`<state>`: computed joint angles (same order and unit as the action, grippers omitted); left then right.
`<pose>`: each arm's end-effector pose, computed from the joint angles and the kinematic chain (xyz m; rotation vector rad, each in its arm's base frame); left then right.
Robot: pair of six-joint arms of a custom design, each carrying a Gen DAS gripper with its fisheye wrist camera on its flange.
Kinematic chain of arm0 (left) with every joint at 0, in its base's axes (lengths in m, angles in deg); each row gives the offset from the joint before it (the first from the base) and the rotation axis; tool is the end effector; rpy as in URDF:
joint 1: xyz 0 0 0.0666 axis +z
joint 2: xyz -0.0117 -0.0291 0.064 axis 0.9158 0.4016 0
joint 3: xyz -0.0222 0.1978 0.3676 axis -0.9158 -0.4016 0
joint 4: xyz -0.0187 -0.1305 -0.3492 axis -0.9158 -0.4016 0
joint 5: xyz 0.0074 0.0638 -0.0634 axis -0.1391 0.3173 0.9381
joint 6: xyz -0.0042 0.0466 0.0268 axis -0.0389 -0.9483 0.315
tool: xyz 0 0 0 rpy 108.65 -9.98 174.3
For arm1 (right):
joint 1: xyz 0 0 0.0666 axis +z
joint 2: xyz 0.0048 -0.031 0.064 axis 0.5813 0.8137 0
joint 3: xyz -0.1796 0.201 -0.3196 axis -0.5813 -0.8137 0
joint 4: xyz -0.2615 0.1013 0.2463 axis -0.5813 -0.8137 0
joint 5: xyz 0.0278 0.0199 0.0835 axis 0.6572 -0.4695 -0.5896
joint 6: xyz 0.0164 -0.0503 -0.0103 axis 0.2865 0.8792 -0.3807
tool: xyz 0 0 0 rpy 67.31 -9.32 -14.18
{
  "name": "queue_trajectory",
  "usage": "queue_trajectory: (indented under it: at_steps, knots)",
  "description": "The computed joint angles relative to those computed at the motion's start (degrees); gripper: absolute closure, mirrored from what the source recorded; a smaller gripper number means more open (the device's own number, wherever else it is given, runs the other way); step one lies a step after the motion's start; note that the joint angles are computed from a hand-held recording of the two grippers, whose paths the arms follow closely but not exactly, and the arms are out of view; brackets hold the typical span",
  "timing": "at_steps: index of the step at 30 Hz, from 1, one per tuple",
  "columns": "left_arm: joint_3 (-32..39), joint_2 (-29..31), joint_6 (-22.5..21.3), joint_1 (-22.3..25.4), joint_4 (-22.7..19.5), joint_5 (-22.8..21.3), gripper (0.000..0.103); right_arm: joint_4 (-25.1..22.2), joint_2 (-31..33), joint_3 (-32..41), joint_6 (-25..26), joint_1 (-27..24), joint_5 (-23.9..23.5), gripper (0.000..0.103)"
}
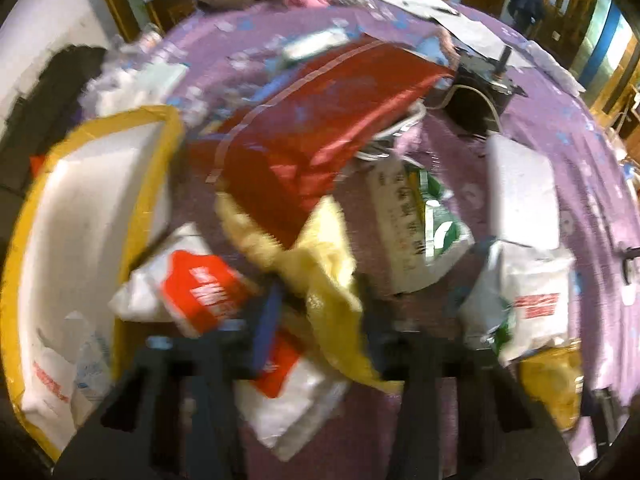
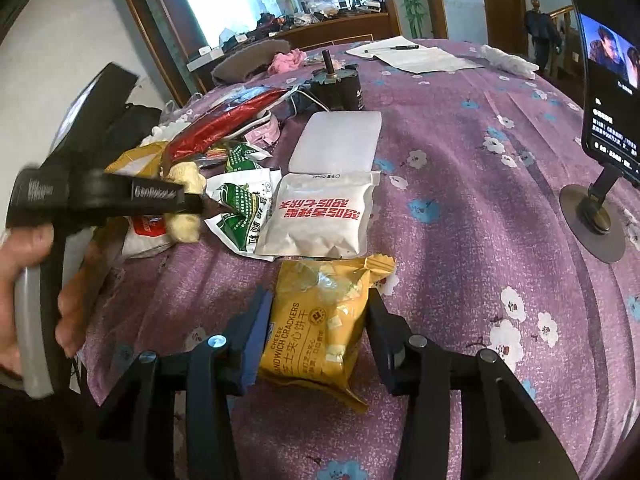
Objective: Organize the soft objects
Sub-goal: 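Grasp the yellow towel with left gripper while right gripper grasps the yellow cracker packet, then lift the yellow towel and cracker packet and carry them toward the tray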
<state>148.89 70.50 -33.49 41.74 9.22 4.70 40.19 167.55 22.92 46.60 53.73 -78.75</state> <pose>0.6436 -0.2815 0.3696 -0.3708 2.6676 0.1880 0.6072 0.2099 0.3723 -0.4542 2.4302 0.5232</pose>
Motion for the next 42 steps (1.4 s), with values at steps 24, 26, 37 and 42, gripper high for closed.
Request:
queue_trajectory:
  at_steps: [24,26,37,42]
  knots:
    - [-41.9,-25.1,3.7,0.7,40.1,24.5,0.091,-25.6,11.4,22.5,-11.6,-1.1,-10.7,0.059]
    - [-43.3,-25.9,4.1,0.5,41.4,24.7,0.091,-23.5,10.0,20.3,-12.9,-0.9,-9.2,0.059]
    - [-47.5,-28.7,2.6,-1.1,43.8,21.4,0.091,-18.7,8.4,18.2,-15.5,-0.6,-7.6,0.059]
    - [-49.2,-30.0,1.8,-1.7,43.8,19.9,0.091,-18.7,8.0,18.0,-15.3,0.2,-6.3,0.059]
